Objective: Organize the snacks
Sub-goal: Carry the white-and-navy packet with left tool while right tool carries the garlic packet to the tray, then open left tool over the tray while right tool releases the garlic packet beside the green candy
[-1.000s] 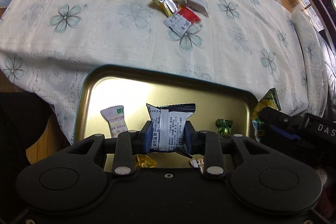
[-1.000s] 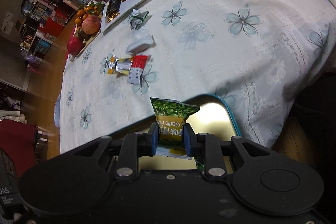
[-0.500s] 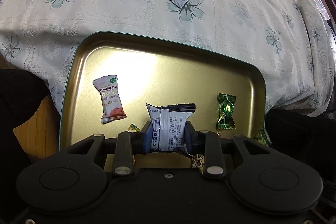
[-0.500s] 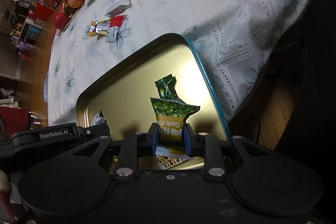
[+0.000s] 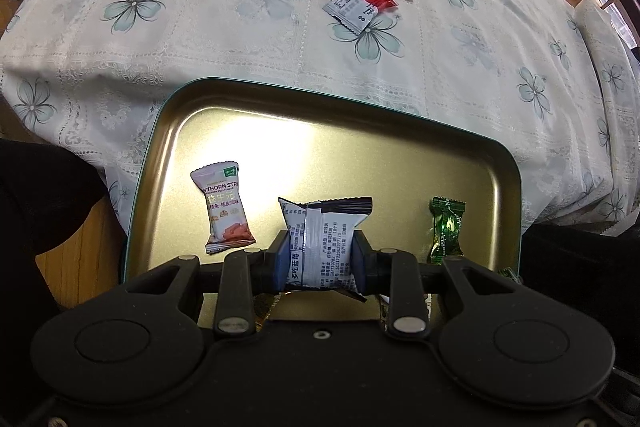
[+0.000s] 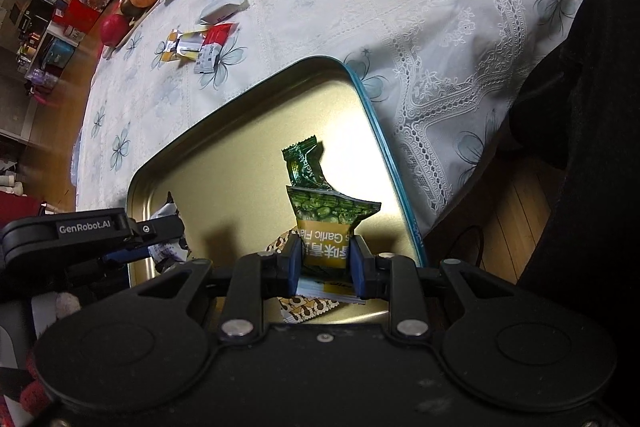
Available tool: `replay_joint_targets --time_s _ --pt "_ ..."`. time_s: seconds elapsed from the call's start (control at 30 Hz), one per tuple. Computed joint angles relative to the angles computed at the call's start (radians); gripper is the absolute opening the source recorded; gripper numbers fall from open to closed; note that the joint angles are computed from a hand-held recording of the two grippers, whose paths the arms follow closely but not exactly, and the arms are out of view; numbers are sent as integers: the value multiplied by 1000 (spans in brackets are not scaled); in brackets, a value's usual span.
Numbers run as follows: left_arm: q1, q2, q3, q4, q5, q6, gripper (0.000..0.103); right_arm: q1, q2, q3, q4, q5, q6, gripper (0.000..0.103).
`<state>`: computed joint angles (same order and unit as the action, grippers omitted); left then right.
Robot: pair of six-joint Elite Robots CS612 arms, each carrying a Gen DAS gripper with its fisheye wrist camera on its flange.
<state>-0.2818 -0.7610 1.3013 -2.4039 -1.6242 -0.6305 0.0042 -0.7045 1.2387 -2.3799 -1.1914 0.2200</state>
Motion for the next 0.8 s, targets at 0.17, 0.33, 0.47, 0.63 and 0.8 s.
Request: replay_joint_targets --time_s 0.17,0.33,0.47,0.63,0.8 --pt "-3 -4 5 -11 13 13 40 4 -1 1 -4 -9 -10 27" --pt "-2 -8 11 -18 6 16 40 5 0 -1 -2 -7 -12 27" --pt "-1 -8 14 -18 3 13 40 5 1 -3 0 -7 -13 28" --pt "1 -6 15 -25 -11 22 40 7 0 -2 -2 -9 -15 28" --pt "-1 -10 20 -37 -3 23 41 9 1 -2 -7 -14 -14 28"
